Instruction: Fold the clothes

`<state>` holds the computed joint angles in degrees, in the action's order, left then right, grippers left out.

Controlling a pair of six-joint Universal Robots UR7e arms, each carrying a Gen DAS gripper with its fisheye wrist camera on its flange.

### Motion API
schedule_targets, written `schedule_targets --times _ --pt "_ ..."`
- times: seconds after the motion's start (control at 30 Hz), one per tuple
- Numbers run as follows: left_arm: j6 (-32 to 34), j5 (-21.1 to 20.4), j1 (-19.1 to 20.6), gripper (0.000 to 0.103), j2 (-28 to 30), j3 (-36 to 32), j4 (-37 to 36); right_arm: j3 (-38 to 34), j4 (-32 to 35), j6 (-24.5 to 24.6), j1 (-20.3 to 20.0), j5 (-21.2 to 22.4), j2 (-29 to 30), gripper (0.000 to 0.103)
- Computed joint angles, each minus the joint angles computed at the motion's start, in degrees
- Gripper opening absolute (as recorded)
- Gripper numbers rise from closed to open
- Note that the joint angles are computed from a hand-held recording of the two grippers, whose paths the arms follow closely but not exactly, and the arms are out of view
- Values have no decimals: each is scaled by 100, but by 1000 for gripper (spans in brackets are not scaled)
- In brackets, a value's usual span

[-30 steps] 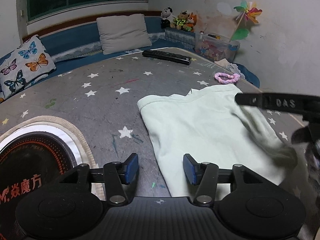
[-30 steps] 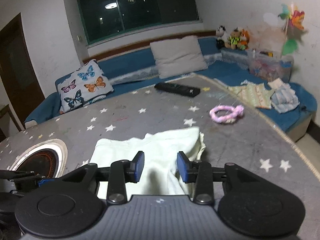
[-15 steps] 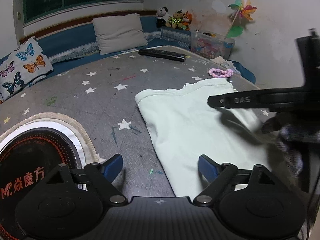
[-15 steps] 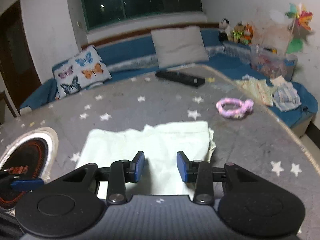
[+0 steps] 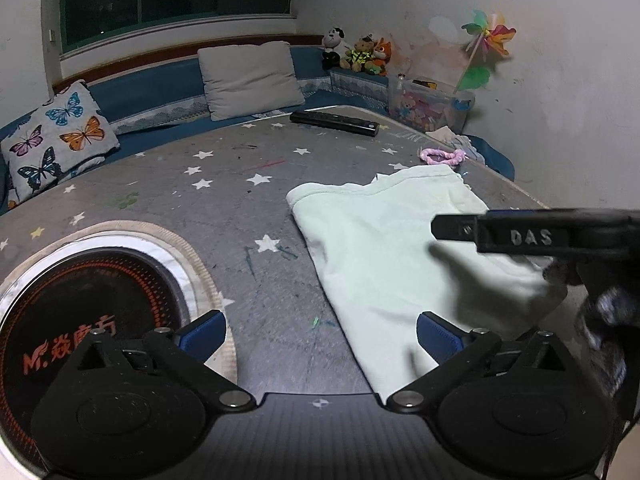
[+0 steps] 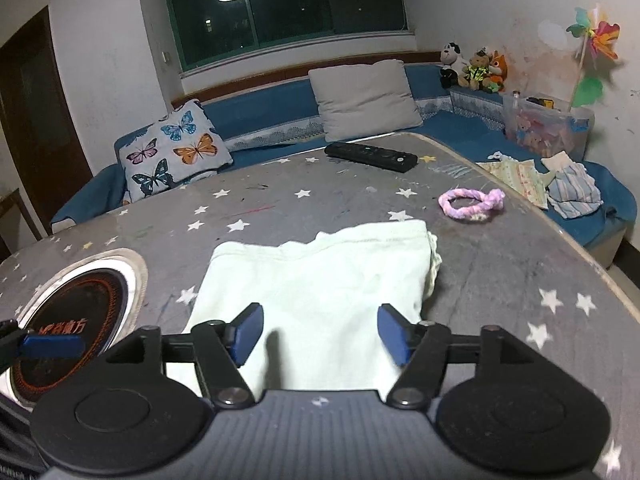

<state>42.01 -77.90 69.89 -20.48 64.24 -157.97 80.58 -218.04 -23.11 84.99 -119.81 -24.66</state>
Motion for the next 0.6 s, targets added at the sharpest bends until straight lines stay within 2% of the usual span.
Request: schedule_targets --times 0.03,0.1,0.33,0.6 --pt "1 4 5 103 -38 63 -34 57 -93 -18 23 -19 9 76" --pt "8 8 15 103 -115 191 -100 199 -248 -43 66 -32 12 82" --pt "118 -81 89 103 -409 650 -305 538 -804 -234 224 -235 141 87" --pt "339 30 148 103 -628 1055 -510 861 -1050 69 255 -328 167 93"
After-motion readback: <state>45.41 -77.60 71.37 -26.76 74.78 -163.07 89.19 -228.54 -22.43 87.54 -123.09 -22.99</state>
